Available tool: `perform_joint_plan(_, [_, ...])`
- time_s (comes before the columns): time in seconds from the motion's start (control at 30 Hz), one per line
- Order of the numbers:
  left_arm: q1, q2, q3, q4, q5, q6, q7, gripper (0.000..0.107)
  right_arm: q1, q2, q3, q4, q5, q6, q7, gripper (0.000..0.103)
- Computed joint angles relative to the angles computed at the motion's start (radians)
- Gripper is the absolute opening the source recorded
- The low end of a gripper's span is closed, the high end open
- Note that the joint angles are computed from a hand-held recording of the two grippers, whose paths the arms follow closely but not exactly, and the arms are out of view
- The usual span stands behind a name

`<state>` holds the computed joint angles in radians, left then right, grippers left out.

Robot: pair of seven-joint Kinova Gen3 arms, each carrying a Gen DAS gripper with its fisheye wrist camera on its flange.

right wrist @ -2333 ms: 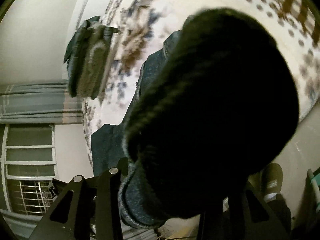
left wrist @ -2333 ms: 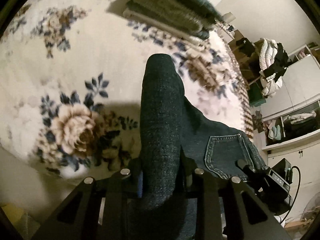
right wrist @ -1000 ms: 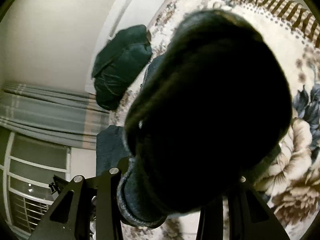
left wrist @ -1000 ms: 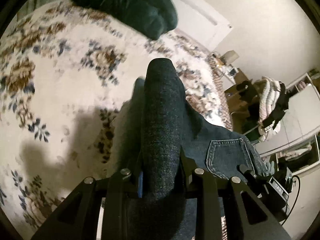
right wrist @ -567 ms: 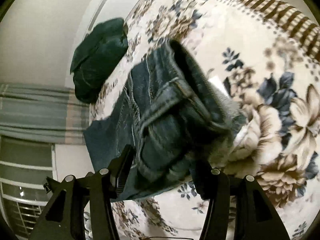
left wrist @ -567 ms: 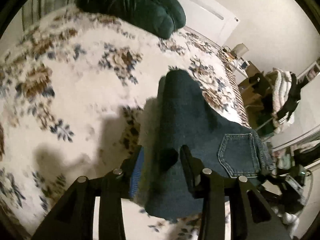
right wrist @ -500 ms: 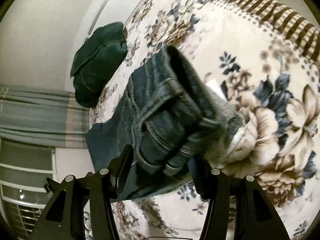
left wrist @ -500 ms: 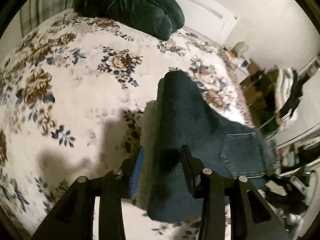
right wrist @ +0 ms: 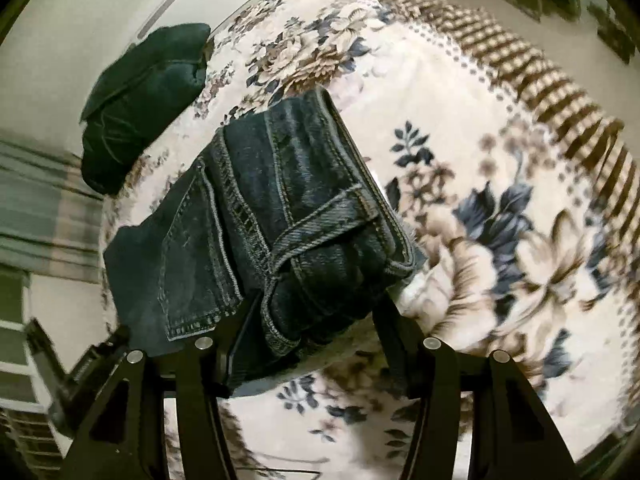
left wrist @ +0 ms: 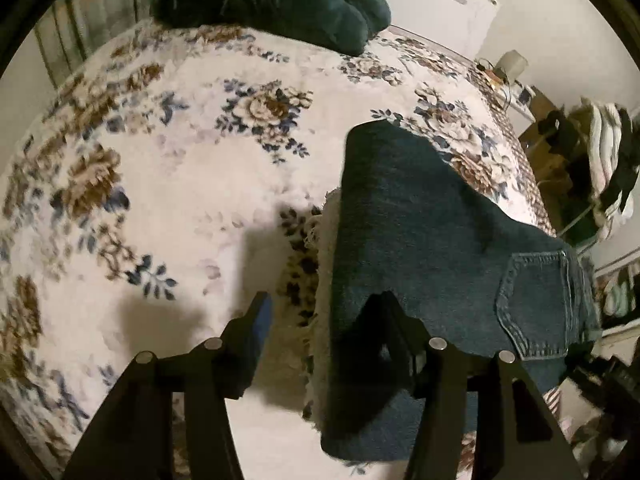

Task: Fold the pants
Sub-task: 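Lower the folded jeans onto the stack and open both tools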

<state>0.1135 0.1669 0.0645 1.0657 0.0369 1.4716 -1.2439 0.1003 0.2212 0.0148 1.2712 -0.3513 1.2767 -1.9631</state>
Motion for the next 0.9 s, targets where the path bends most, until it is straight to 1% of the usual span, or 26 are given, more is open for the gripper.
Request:
perform_joint_plan(0.03, [0.007, 0.0, 0.004, -0.011, -0.01, 0.01, -0.001, 0.053, -0.037, -0.002, 0.018, -0.026, 0.041, 0.025, -0.02, 0.066])
perform_joint_plan(0.1, [0.039, -0.006, 0.017, -0.045, -0.045, 0.043, 0.0, 0.053, -0.13, -0.013, 0.078, -0.074, 0.122, 0.081, -0.018, 0.071])
perform_joint_plan(0.17, [0.076, -0.022, 0.029, -0.067, -0.086, 0.068, 0.015, 0.053, -0.222, -0.024, 0.126, -0.118, 0.203, 0.131, -0.019, 0.084])
perform_joint_plan(0.2, [0.093, -0.025, 0.034, -0.079, -0.104, 0.083, 0.024, 0.054, -0.269, -0.031, 0.15, -0.142, 0.244, 0.159, -0.01, 0.088])
perform_joint_plan(0.23, [0.115, -0.032, 0.042, -0.093, -0.125, 0.103, 0.034, 0.054, -0.315, -0.042, 0.172, -0.147, 0.285, 0.173, -0.018, 0.095])
perform_joint_plan(0.27, [0.131, -0.035, 0.047, -0.105, -0.14, 0.12, 0.041, 0.055, -0.349, -0.048, 0.178, -0.162, 0.325, 0.194, -0.025, 0.097])
perform_joint_plan(0.3, [0.145, -0.038, 0.051, -0.117, -0.155, 0.135, 0.049, 0.064, -0.383, -0.053, 0.184, -0.18, 0.366, 0.22, -0.032, 0.101])
perform_joint_plan(0.33, [0.166, -0.041, 0.058, -0.134, -0.178, 0.157, 0.06, 0.079, -0.408, -0.06, 0.18, -0.198, 0.407, 0.244, -0.037, 0.102])
perform_joint_plan(0.4, [0.195, -0.051, 0.066, -0.157, -0.208, 0.182, 0.074, 0.09, -0.439, -0.084, 0.147, -0.212, 0.488, 0.267, -0.056, 0.102])
perform_joint_plan(0.43, [0.211, -0.055, 0.072, -0.176, -0.225, 0.197, 0.081, 0.09, -0.472, -0.101, 0.15, -0.214, 0.529, 0.28, -0.064, 0.103])
perform_joint_plan(0.47, [0.221, -0.057, 0.074, -0.187, -0.238, 0.208, 0.085, 0.09, -0.49, -0.117, 0.134, -0.218, 0.569, 0.291, -0.071, 0.103])
perform_joint_plan(0.5, [0.238, -0.059, 0.08, -0.21, -0.259, 0.229, 0.094, 0.092, -0.489, -0.134, 0.1, -0.219, 0.607, 0.301, -0.082, 0.103])
perform_joint_plan(0.53, [0.25, -0.061, 0.083, -0.226, -0.273, 0.241, 0.1, 0.097, -0.469, -0.144, 0.054, -0.227, 0.635, 0.316, -0.092, 0.103])
perform_joint_plan(0.57, [0.27, -0.065, 0.09, -0.251, -0.298, 0.26, 0.11, 0.099, -0.447, -0.155, 0.007, -0.235, 0.661, 0.327, -0.097, 0.103])
perform_joint_plan(0.63, [0.298, -0.068, 0.098, -0.287, -0.328, 0.288, 0.122, 0.1, -0.405, -0.18, -0.08, -0.255, 0.707, 0.351, -0.104, 0.103])
perform_joint_plan(0.67, [0.32, -0.066, 0.106, -0.314, -0.355, 0.311, 0.132, 0.1, -0.397, -0.192, -0.102, -0.265, 0.717, 0.36, -0.102, 0.103])
perform_joint_plan(0.7, [0.342, -0.064, 0.125, -0.342, -0.396, 0.339, 0.145, 0.1, -0.405, -0.207, -0.111, -0.281, 0.732, 0.378, -0.101, 0.103])
perform_joint_plan(0.73, [0.369, -0.061, 0.124, -0.368, -0.422, 0.362, 0.152, 0.101, -0.411, -0.216, -0.121, -0.293, 0.747, 0.391, -0.102, 0.103])
perform_joint_plan(0.83, [0.506, -0.038, 0.113, -0.494, -0.544, 0.467, 0.173, 0.101, -0.424, -0.249, -0.149, -0.346, 0.777, 0.443, -0.096, 0.103])
perform_joint_plan(0.87, [0.534, -0.038, 0.129, -0.523, -0.579, 0.494, 0.183, 0.101, -0.428, -0.264, -0.161, -0.369, 0.789, 0.464, -0.088, 0.103])
perform_joint_plan(0.9, [0.578, -0.03, 0.126, -0.566, -0.615, 0.525, 0.185, 0.101, -0.431, -0.276, -0.174, -0.394, 0.799, 0.487, -0.081, 0.103])
